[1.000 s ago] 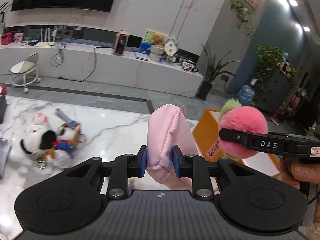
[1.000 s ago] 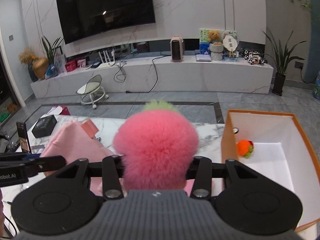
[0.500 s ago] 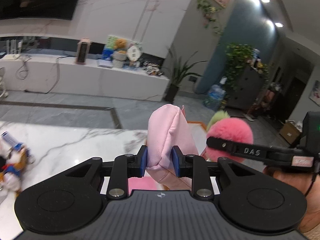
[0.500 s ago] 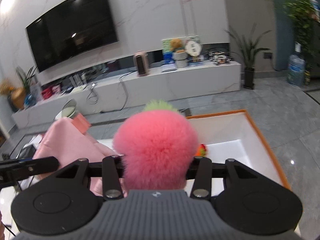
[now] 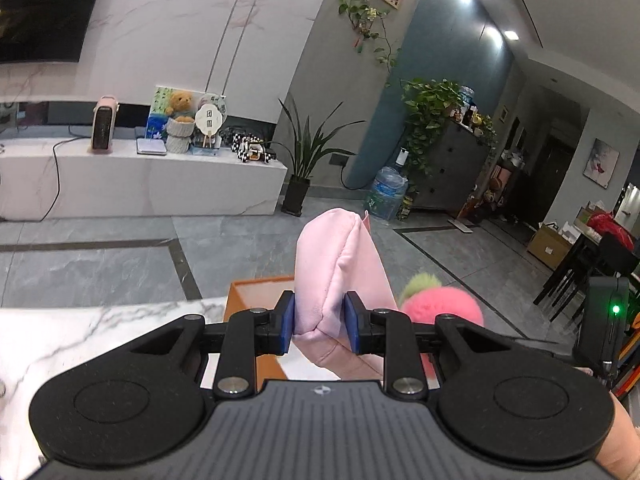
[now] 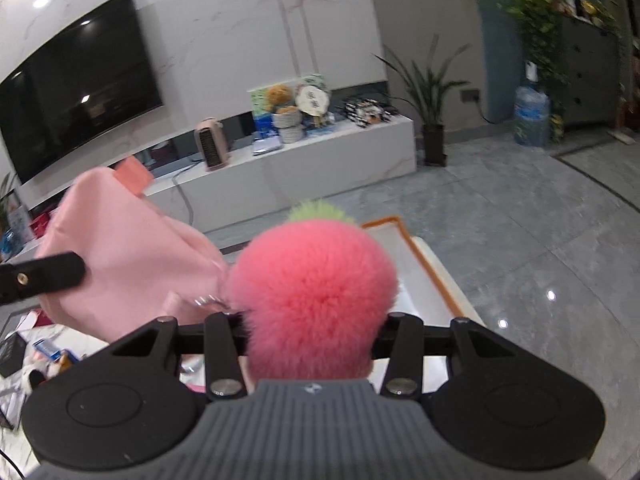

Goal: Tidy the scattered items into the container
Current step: 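Carry the pink bag and pompom over the orange box with both grippers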

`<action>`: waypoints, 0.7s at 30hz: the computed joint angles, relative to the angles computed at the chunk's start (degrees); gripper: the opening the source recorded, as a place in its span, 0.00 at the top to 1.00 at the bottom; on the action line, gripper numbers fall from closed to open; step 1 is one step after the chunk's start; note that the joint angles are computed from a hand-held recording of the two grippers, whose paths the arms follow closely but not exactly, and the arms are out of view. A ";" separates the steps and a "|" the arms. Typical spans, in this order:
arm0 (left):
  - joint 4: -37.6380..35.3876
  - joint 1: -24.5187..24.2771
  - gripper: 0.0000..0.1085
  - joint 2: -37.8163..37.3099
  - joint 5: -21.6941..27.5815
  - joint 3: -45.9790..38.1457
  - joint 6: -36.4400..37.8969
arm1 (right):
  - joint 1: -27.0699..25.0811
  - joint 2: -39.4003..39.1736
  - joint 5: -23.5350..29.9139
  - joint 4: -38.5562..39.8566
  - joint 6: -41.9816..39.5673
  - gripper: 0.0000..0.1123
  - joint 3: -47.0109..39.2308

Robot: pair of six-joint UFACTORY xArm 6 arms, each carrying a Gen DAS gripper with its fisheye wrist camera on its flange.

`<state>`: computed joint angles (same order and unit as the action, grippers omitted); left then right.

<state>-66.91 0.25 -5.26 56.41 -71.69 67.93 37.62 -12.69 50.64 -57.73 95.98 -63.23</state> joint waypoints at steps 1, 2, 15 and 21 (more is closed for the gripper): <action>-0.15 -0.55 0.72 0.39 -0.53 0.03 -0.07 | -0.66 -0.20 -0.34 0.20 0.60 0.58 0.66; -0.22 -1.07 0.72 1.07 -1.01 -0.09 -0.43 | -1.28 -0.41 -0.69 0.35 1.22 0.58 1.36; 0.99 -6.32 0.72 7.83 -5.89 -0.37 -2.83 | -8.24 2.39 -8.32 0.48 2.67 0.58 3.16; 0.90 -6.79 0.62 9.48 -6.10 -0.95 -1.59 | -9.17 2.88 -7.99 0.41 3.40 0.51 3.41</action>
<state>-66.01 -6.54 4.22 50.31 -72.64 66.33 28.45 -9.81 42.65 -57.32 99.39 -59.83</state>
